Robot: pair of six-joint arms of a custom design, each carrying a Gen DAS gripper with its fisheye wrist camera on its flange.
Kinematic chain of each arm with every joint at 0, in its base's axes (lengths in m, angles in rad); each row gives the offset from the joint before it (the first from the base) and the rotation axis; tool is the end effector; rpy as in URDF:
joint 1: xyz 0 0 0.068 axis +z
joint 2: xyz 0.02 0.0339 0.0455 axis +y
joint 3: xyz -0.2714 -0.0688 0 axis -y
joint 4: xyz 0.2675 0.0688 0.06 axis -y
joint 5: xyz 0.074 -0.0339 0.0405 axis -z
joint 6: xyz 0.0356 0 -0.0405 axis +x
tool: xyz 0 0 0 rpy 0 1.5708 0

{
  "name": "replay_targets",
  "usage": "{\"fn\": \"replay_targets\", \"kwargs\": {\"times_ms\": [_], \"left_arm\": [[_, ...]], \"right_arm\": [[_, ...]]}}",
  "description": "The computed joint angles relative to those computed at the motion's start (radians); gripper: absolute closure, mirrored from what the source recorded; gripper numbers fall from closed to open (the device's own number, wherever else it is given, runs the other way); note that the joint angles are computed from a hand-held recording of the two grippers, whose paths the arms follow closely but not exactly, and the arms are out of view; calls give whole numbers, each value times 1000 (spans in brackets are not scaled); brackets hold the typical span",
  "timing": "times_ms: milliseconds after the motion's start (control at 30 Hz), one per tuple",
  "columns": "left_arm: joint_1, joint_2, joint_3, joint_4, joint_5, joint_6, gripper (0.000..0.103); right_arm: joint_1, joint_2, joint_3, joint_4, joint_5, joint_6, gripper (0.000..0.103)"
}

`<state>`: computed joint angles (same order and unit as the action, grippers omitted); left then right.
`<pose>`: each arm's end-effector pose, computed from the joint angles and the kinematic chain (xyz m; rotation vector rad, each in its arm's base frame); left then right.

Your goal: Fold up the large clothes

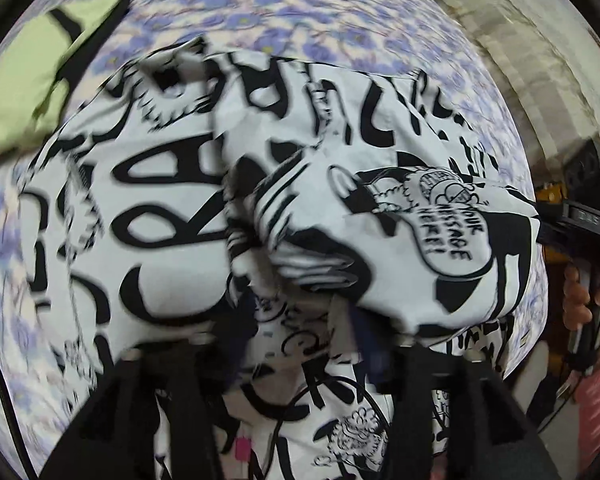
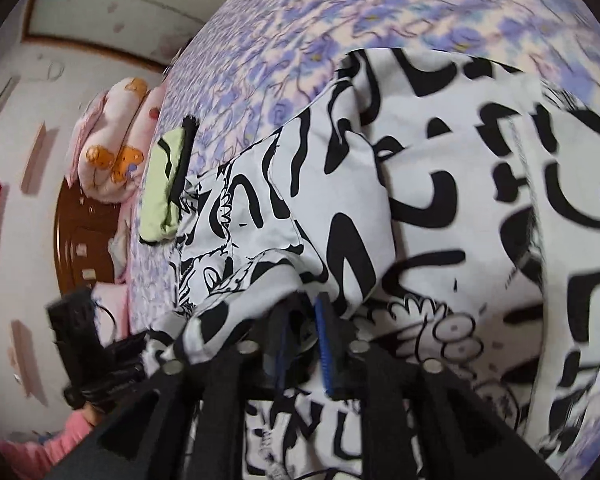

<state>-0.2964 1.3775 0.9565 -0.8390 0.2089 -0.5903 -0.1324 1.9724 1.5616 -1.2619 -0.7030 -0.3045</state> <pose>0.2559 -0.0859 0.2217 -0.3792 2.8889 -0.4717 0.3847 -0.0280 0.2109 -0.1948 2.8885 1.0683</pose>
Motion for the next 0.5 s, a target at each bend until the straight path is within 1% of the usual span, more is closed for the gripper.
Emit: {"fn": "replay_targets", "kwargs": {"times_ms": [67,100,133,167,233,267,367,500], "left_arm": [[15,-44,-22,-20,22,-33,45],[23,-56,-25,-28,38,-44,42],[34,-69,-28,-42,57,-65,38],[47,-90,-37,-48,80,-97,36],[65,-125,-54,-42,119,-159,36],[72,-138,-62,-37,139,-189,36],[79,-145,-80,0,189,-272,36],[90,-131,-124,105,281,-399,35]], "right_arm": [[-15,-8,13,-43,-13,26,73],[-19,-11,19,-62,-17,31,71],[-22,-15,24,-83,-22,36,66],[-21,-18,30,-103,-27,44,60],[-24,-27,32,-136,-44,58,55],[-22,-38,26,-143,-56,69,53],[-1,-48,17,-169,-69,88,52],[47,-46,4,-179,-59,114,52]]}}
